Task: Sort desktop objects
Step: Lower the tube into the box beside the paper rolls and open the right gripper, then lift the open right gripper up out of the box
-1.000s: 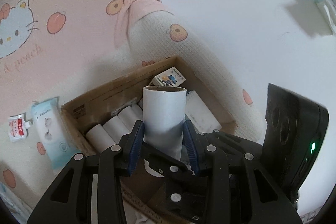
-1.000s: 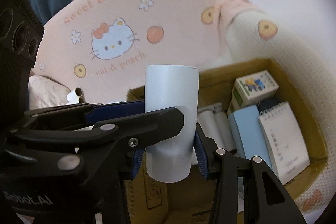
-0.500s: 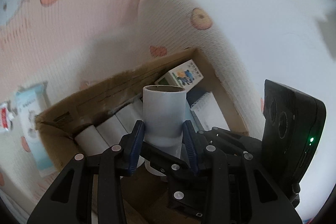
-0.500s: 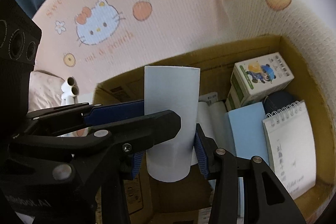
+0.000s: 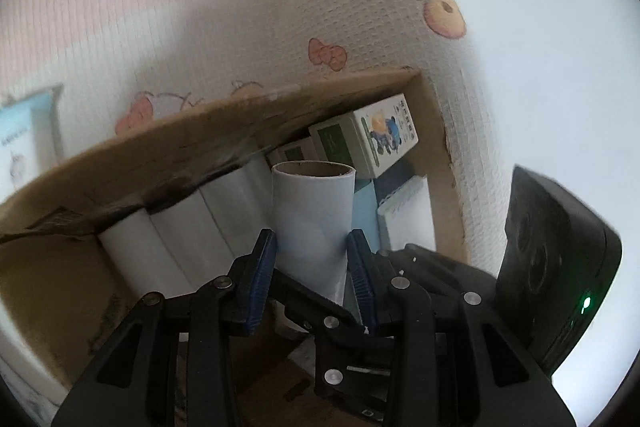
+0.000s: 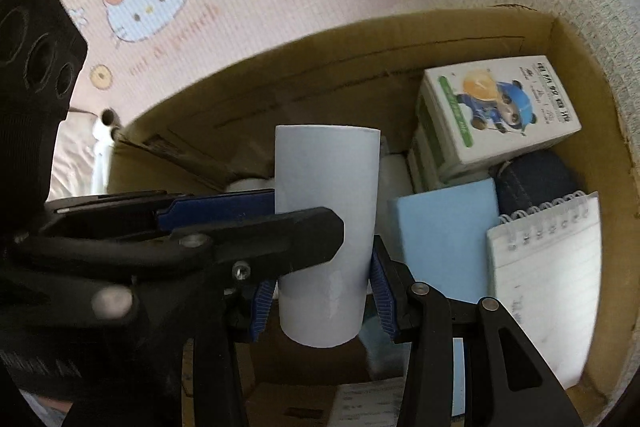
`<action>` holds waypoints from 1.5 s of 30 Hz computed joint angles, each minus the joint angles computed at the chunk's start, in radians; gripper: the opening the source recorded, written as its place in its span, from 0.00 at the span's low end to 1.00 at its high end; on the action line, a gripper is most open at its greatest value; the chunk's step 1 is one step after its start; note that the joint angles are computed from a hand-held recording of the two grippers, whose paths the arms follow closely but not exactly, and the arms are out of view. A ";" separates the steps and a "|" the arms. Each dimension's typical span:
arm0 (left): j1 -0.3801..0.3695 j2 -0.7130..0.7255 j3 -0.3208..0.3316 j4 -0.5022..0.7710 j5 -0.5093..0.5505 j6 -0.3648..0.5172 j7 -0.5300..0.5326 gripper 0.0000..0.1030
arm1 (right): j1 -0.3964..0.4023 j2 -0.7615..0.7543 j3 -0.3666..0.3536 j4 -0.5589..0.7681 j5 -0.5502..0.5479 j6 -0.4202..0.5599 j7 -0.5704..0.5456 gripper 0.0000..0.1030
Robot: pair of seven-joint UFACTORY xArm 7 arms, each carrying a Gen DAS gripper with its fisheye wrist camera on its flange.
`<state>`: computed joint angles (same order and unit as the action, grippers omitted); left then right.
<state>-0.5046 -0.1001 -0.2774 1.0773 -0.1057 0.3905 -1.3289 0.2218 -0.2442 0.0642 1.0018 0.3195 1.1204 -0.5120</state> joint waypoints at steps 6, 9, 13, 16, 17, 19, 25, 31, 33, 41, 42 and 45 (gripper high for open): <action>0.007 0.001 -0.003 -0.020 0.019 -0.049 -0.053 0.40 | -0.012 0.021 -0.010 0.027 0.014 0.030 -0.007 0.40; 0.017 0.002 -0.005 -0.021 0.048 -0.036 -0.106 0.37 | -0.014 0.019 -0.009 0.026 0.010 0.033 -0.019 0.40; 0.029 0.003 -0.008 -0.017 0.086 0.018 -0.160 0.24 | -0.016 0.011 -0.006 0.020 -0.003 0.033 -0.038 0.40; 0.019 0.022 -0.004 0.027 0.091 0.091 -0.117 0.21 | -0.012 0.002 -0.008 0.013 -0.008 0.038 -0.071 0.40; 0.017 0.018 -0.004 0.032 0.101 0.111 -0.115 0.21 | -0.011 0.001 -0.013 0.015 0.000 0.049 -0.087 0.40; 0.012 0.022 -0.007 0.047 0.121 0.139 -0.116 0.21 | -0.012 0.002 -0.017 0.015 0.009 0.066 -0.108 0.38; 0.003 0.015 -0.012 0.070 0.140 0.218 -0.147 0.21 | -0.019 0.000 -0.015 0.003 0.001 0.067 -0.125 0.37; 0.003 -0.016 -0.014 0.099 0.148 0.318 -0.128 0.22 | -0.013 0.016 -0.007 0.015 0.005 0.072 -0.150 0.37; 0.004 -0.006 -0.016 0.124 0.156 0.359 -0.125 0.22 | -0.010 0.025 0.000 0.022 0.001 0.064 -0.140 0.37; 0.003 0.002 -0.008 0.155 0.103 0.419 -0.080 0.20 | 0.013 0.052 0.020 0.024 -0.051 0.023 -0.203 0.37; 0.003 0.000 -0.007 0.156 0.102 0.418 -0.083 0.20 | 0.014 0.059 0.017 0.028 -0.044 0.028 -0.215 0.37; 0.003 -0.017 -0.010 0.153 0.101 0.432 -0.093 0.20 | 0.007 0.081 0.008 0.045 -0.021 0.050 -0.229 0.37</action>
